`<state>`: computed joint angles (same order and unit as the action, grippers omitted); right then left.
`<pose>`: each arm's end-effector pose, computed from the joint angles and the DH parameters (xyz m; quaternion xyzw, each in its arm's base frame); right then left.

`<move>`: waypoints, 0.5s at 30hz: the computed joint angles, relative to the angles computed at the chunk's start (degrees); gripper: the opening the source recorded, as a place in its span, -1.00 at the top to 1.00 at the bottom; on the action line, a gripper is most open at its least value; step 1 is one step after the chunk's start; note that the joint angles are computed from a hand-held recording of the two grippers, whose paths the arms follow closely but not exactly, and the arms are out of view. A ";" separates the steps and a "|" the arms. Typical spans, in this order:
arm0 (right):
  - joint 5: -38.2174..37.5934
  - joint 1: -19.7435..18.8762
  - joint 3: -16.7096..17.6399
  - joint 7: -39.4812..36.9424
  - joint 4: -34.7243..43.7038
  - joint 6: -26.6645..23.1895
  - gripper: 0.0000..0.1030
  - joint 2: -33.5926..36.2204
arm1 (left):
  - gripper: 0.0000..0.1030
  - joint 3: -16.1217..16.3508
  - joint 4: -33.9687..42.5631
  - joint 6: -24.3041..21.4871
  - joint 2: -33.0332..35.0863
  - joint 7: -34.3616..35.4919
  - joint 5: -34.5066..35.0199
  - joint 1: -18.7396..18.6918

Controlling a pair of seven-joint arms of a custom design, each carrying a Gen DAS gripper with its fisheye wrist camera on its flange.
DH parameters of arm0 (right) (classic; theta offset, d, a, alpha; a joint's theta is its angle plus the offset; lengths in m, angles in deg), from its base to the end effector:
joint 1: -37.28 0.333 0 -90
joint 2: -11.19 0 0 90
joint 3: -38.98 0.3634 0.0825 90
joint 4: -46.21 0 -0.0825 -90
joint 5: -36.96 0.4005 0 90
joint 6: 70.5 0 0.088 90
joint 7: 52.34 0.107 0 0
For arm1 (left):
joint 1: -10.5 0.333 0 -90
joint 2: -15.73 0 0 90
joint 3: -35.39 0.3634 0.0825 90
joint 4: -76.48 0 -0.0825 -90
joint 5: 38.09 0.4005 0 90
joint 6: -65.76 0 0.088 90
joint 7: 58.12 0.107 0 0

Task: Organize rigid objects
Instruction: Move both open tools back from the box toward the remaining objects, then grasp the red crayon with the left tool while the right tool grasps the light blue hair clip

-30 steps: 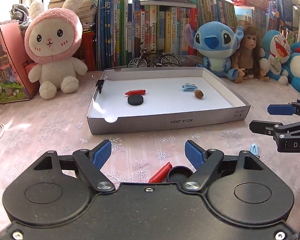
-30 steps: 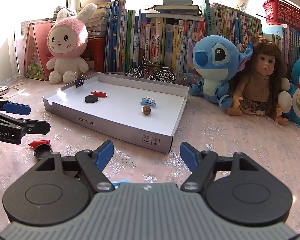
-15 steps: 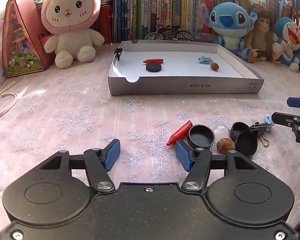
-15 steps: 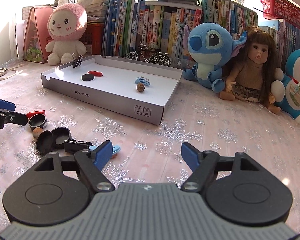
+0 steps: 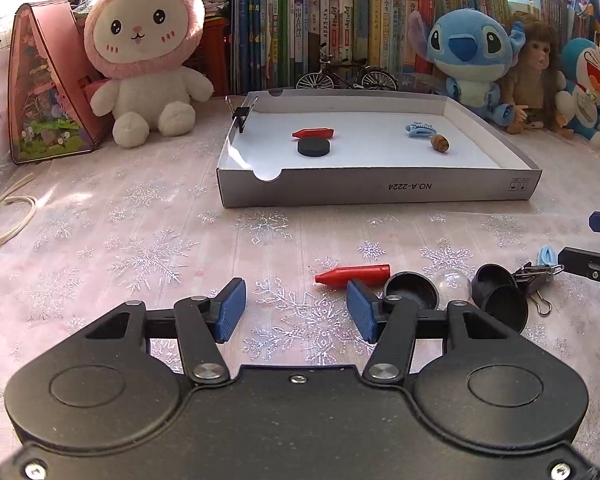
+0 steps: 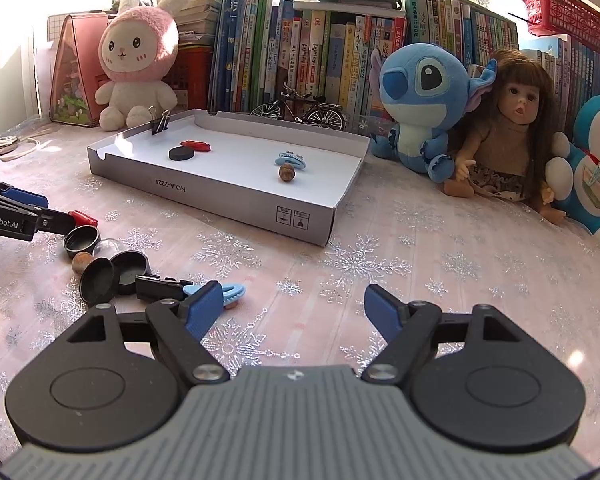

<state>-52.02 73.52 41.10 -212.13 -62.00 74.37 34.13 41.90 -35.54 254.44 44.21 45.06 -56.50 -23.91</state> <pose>0.5262 0.4270 0.3436 -0.6250 0.6216 -0.3614 0.3040 0.6280 -0.3075 0.3510 -0.4984 0.7647 -0.3360 0.2324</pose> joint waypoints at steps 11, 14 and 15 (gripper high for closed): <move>1.00 0.22 -0.39 0.93 1.19 2.29 -0.67 1.62 | -0.04 -2.52 1.66 0.78 1.35 -0.55 -0.82 0.24; 0.64 0.13 -0.60 1.74 1.49 3.40 -0.67 1.78 | -0.03 -1.60 1.73 1.32 1.66 -0.07 -0.77 -0.89; 0.53 0.10 -0.67 2.01 1.53 3.75 -0.67 1.81 | -0.03 -1.32 1.65 1.45 1.68 0.24 -0.80 -1.19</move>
